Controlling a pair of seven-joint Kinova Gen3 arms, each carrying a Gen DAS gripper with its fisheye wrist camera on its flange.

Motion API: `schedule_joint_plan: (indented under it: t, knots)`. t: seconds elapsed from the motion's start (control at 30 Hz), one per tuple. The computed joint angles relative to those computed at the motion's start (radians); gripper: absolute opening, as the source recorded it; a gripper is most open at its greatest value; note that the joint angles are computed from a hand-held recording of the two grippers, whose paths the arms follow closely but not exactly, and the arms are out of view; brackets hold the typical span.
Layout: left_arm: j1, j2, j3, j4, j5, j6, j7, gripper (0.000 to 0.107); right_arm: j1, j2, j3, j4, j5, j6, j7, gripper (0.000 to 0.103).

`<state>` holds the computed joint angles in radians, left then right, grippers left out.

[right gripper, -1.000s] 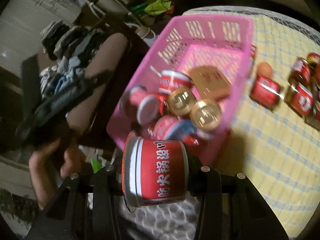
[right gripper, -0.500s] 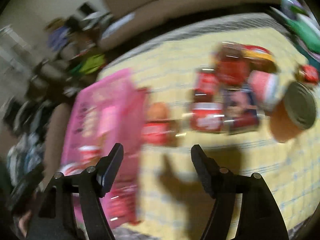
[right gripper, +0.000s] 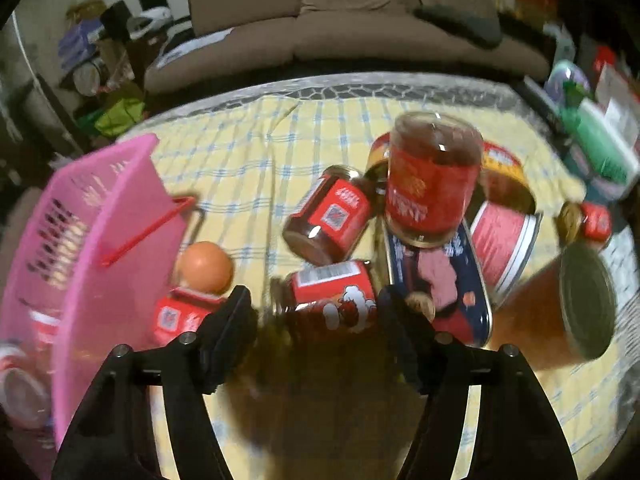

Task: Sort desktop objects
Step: 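Grasp a gold-lidded can with the right gripper and lift it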

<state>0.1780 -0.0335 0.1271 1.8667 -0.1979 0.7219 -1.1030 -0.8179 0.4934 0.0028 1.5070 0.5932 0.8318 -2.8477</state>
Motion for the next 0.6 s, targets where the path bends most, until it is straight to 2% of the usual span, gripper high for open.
schedule_joint_plan:
  t: [0.13, 0.23, 0.3, 0.33, 0.37, 0.4, 0.43, 0.47, 0.53, 0.6]
  knots:
    - [0.026, 0.011, 0.029, -0.007, -0.106, 0.022, 0.071, 0.089, -0.052, 0.071, 0.023, -0.085, 0.024, 0.121, 0.061, 0.073]
    - [0.034, 0.012, 0.023, -0.01, -0.114, 0.023, 0.077, 0.089, -0.041, 0.048, 0.018, -0.046, 0.009, 0.088, 0.06, 0.073]
    - [0.029, 0.005, 0.011, -0.007, -0.071, 0.01, 0.044, 0.089, -0.016, 0.023, 0.017, -0.015, -0.048, 0.052, 0.103, 0.063]
    - [0.026, 0.0, 0.006, -0.004, -0.049, 0.004, 0.027, 0.089, 0.011, 0.0, 0.004, 0.01, -0.081, 0.013, 0.136, 0.061]
    - [0.024, -0.002, 0.006, -0.003, -0.035, 0.001, 0.02, 0.089, 0.056, -0.023, -0.029, 0.036, -0.121, -0.028, 0.167, 0.053]
    - [0.021, -0.004, 0.004, -0.004, -0.024, 0.0, 0.01, 0.089, 0.103, -0.045, -0.063, 0.065, -0.162, -0.068, 0.182, 0.038]
    - [0.02, -0.006, 0.005, -0.004, -0.013, -0.004, 0.003, 0.089, 0.149, -0.059, -0.099, 0.097, -0.203, -0.109, 0.18, 0.028]
    - [0.02, -0.008, 0.006, -0.003, -0.004, -0.006, -0.002, 0.089, 0.195, -0.071, -0.135, 0.128, -0.243, -0.15, 0.186, 0.01]
    - [0.025, -0.012, 0.013, -0.005, 0.014, -0.013, -0.013, 0.089, 0.27, -0.102, -0.179, 0.195, -0.317, -0.223, 0.246, 0.006]
    - [0.033, -0.012, 0.025, -0.007, 0.015, -0.016, -0.011, 0.089, 0.275, -0.132, -0.16, 0.241, -0.362, -0.26, 0.299, 0.006]
